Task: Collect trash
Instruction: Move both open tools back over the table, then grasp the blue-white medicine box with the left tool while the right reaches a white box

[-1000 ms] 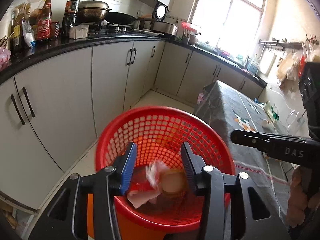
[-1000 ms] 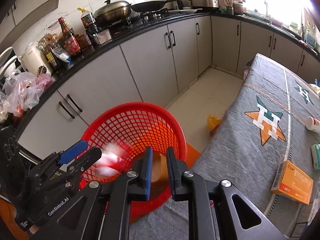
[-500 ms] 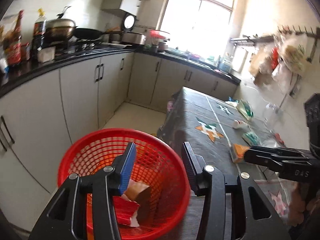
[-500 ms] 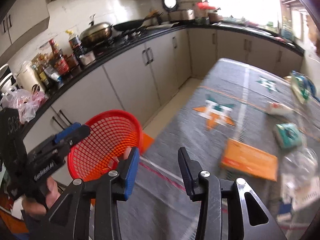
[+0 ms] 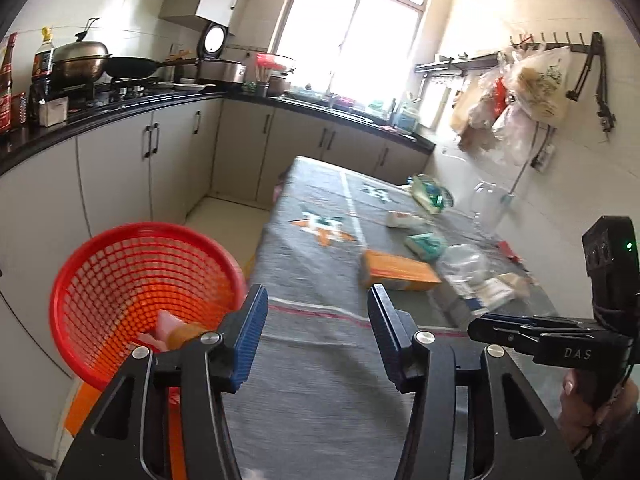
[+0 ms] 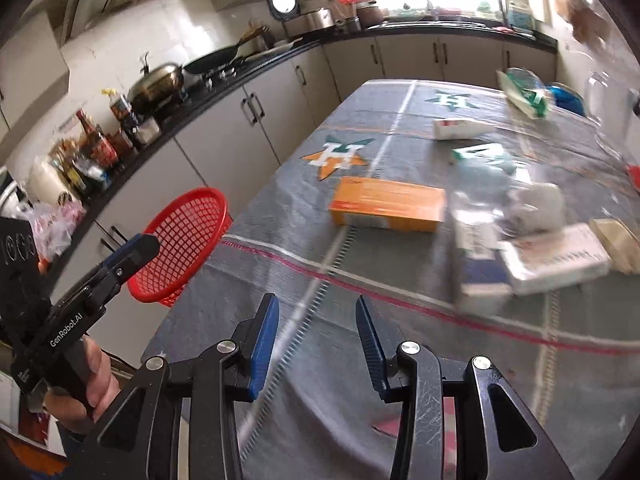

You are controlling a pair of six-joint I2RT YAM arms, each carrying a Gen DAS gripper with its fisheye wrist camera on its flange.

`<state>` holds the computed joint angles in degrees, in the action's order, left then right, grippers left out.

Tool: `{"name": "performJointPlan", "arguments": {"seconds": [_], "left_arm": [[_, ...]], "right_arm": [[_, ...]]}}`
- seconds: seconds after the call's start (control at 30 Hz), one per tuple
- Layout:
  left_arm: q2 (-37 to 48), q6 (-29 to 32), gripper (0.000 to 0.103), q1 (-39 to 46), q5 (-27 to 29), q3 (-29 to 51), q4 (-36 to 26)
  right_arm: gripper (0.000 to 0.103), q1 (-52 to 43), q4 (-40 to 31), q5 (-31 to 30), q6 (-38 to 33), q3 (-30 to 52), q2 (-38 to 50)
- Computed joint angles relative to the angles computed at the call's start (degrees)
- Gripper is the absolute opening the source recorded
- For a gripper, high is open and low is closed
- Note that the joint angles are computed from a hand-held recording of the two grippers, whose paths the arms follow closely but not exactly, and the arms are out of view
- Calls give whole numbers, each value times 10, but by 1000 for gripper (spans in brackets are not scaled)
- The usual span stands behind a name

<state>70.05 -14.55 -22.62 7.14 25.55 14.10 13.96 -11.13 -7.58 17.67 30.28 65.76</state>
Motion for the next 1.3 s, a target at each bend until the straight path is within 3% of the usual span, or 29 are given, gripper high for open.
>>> {"name": "performJointPlan", "arguments": {"seconds": [0.13,0.23,0.37,0.57,0.8,1.2,1.3], "left_arm": [[-12,-24,62,-64,-32,26,-41],[7,-38,63,-119,-79,58,-67],[78,-53,63,-170,-97,122,-95],[205,-69,63,-211,-86,236,-139],[347,-100,64,-249,-73,385,-208],[511,-109,64,-273,-120,582,-310],[536,-106,57,-276,-136,611,-317]], "right_arm": [[44,-103,-55,-48,-36,-31,-91],[44,-222,-94,-113,-82,-44,-129],[44,-366,-115,-208,-151,-44,-119],[44,-510,-115,-288,-231,-28,-52],[44,-595,-110,-338,-283,-6,23],[45,-673,-115,-367,-332,28,105],[45,-679,-113,-368,-335,33,117]]}}
